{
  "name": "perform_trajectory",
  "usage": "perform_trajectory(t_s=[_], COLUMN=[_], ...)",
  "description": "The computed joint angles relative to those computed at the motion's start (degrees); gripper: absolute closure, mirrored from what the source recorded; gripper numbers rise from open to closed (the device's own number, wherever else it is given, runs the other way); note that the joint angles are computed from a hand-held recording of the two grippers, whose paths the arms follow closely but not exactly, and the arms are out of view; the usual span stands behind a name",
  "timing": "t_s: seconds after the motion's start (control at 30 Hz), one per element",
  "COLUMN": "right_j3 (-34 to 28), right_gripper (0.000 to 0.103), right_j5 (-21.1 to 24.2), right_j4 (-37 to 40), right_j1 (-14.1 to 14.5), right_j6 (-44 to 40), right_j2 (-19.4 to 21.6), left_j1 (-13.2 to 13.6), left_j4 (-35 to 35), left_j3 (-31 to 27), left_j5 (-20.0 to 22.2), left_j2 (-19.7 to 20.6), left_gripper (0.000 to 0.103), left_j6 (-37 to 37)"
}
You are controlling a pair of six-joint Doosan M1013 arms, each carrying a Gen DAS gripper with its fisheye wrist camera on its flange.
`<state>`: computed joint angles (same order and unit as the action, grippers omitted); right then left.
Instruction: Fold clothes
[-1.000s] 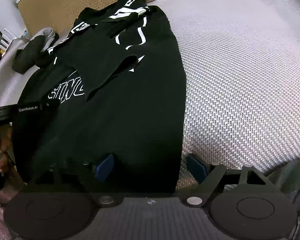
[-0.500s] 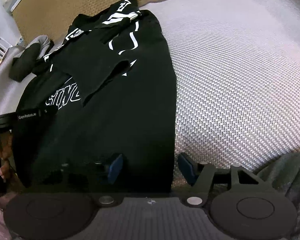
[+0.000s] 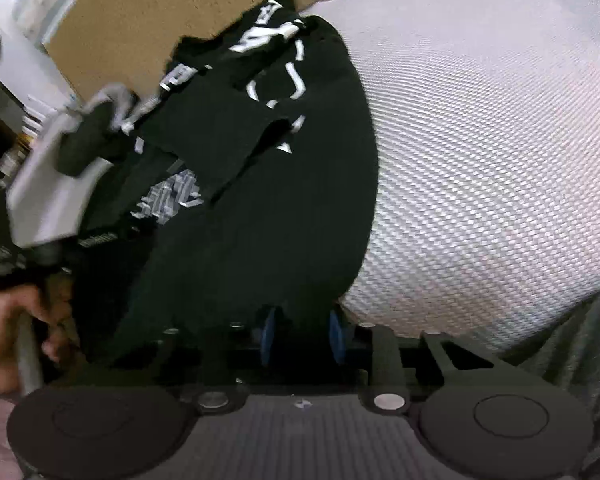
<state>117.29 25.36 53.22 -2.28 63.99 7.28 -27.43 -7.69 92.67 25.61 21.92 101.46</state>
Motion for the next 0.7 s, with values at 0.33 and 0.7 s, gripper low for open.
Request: perform_trajectory(t_s=[0.33, 0.7], right_j3=[0.85, 0.49], right_gripper=[0.07, 0.069], right_j5=[-4.03, -9.87], right_j4=[8.74, 0.62], right_j1=[0.9, 2.34], right_j6=[-8.96, -4.05], right_j2=[-0.06, 0.39], left_j1=[0.11, 0.12], left_j4=[-0.81, -1.05], left_j3=[0.07, 0.12], left_j5=[-0.12, -0.14], left_j2=[0.0, -0.02], left_gripper=[0.059, 0.059], left_j6=[0.62, 0.76])
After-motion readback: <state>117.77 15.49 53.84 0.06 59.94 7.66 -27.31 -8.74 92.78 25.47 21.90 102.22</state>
